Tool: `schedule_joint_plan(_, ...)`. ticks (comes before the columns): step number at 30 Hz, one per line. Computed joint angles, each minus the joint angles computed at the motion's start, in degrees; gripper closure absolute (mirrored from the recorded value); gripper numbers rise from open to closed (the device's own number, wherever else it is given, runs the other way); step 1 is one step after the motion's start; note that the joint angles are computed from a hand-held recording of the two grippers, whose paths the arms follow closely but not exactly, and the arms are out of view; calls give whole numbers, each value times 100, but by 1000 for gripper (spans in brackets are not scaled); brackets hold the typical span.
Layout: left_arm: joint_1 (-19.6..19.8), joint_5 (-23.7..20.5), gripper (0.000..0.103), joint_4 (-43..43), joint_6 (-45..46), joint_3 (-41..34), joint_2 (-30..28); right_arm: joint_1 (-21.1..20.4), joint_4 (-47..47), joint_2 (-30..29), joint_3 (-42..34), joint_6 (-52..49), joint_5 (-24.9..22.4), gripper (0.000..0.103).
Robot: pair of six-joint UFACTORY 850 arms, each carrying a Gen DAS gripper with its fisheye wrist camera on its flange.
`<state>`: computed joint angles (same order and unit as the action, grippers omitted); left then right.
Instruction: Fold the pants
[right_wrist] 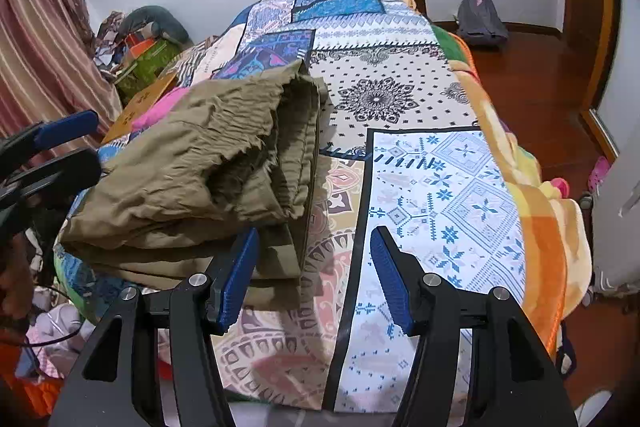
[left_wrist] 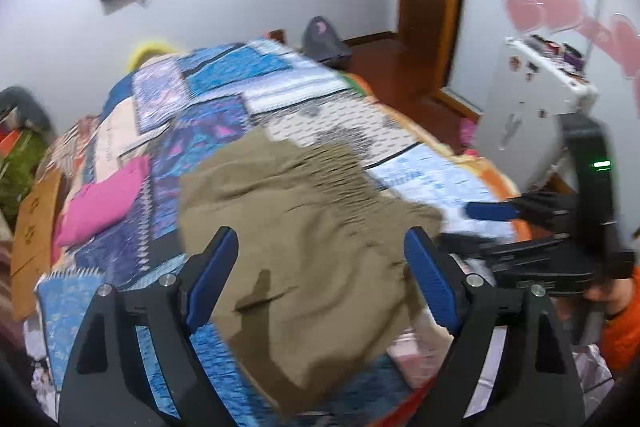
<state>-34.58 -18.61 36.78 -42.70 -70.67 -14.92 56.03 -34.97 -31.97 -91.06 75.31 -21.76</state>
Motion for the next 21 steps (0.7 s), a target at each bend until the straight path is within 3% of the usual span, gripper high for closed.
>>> schedule_joint_plan(6, 311, -211, 15, -1409, 1075, 54, -285, 124, -109, -38, -108, -30, -273, 48)
schedule_joint_plan(9, 331, 56, 10, -1099, 658, 265, -228, 145, 170, -153, -243, -274, -382, 47)
schedule_joint_plan(16, 624, 227, 10, -1638, 1178, 320, 67, 211, 183, -233, -423, -324, -494, 47)
schedule_joint_plan(21, 962, 167, 10, -848, 570, 160, 66, 267, -233, -272, -613, 74, -628, 47)
